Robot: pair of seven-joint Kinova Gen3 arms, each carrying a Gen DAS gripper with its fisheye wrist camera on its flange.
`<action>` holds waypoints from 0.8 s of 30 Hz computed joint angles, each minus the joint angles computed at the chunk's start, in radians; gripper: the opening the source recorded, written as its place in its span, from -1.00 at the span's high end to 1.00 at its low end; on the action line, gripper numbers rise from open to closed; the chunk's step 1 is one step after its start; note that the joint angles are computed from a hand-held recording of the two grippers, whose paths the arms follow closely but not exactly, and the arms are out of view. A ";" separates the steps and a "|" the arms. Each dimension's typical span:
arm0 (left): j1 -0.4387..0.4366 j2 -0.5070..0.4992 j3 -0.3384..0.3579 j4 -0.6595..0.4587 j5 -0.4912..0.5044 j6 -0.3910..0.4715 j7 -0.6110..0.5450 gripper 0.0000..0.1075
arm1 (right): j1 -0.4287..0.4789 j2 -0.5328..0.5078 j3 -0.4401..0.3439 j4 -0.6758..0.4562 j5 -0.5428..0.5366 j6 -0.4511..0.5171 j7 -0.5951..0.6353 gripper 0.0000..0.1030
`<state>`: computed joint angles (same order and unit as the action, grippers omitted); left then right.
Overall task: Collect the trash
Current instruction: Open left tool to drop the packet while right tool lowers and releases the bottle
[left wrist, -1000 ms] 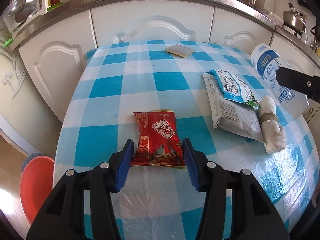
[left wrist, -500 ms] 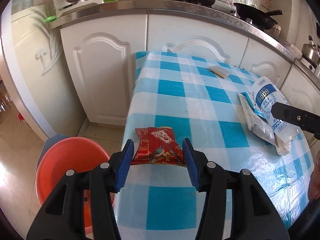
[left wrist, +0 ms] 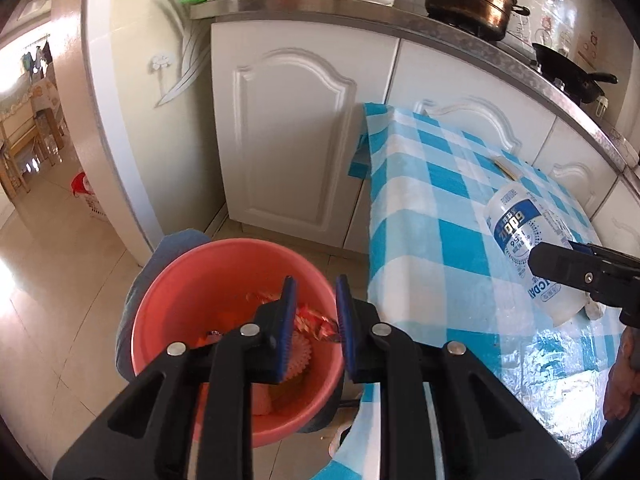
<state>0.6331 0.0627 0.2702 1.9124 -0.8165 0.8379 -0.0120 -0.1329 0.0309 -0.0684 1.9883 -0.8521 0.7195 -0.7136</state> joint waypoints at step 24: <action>-0.114 -0.038 -0.023 0.198 0.082 -0.073 0.100 0.60 | -0.136 0.256 -0.177 -0.178 0.144 0.003 -0.189 0.04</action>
